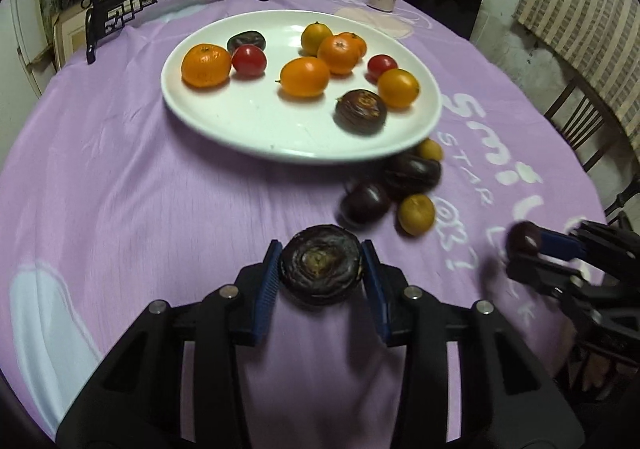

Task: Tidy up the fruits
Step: 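Lower the mangosteen and cherry onto the white plate and open both tools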

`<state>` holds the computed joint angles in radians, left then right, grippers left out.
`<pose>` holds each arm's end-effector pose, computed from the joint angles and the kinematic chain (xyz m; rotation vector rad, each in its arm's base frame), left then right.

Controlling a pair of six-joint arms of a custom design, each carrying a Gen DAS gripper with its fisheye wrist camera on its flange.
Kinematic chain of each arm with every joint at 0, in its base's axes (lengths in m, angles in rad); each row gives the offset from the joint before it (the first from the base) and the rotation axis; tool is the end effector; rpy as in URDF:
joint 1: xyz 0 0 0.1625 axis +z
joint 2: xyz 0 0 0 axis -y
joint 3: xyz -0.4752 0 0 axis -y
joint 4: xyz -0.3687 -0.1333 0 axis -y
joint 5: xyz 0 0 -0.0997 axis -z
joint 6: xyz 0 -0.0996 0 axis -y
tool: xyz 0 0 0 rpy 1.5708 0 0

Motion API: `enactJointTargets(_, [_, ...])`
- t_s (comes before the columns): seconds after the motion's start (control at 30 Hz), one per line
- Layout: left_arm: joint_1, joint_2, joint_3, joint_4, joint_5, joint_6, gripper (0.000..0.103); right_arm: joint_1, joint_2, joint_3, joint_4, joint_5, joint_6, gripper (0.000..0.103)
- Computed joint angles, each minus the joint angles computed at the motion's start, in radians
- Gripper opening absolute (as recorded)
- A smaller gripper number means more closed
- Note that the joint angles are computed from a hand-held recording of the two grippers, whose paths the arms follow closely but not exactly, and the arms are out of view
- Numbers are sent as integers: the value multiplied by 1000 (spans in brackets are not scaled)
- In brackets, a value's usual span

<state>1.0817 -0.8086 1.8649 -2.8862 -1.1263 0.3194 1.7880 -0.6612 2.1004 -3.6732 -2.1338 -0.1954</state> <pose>-0.1400 -0.6380 0.1239 0.9865 2.5076 -0.4012 0.1976 -0.5236 0.0838 0.2643 -2.4593 0.8552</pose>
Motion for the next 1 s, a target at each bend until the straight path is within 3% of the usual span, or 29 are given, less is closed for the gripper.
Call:
enactJointTargets(0.37, [-9,-50,24,-13,-27,11,40,32,5,-56,52,-5,-30,32])
enactJointTargets(0.57, [-28,-49,-27,-22,-18,37,40,60,-4,-144,85,-13,-113,32])
enactJointTargets(0.67, [-38,-16,-111,-29,9,55,41,57,-2,-223,132,-11,-137,32])
enactJointTargets(0.87, [-24,135,-390,114,65,-7,41,10,63,-445,290,-61,-123,32])
enactJointTargets(1.0, [-1,201,-500,170,41,-65,41,-16,82,-508,331,-47,-117,32])
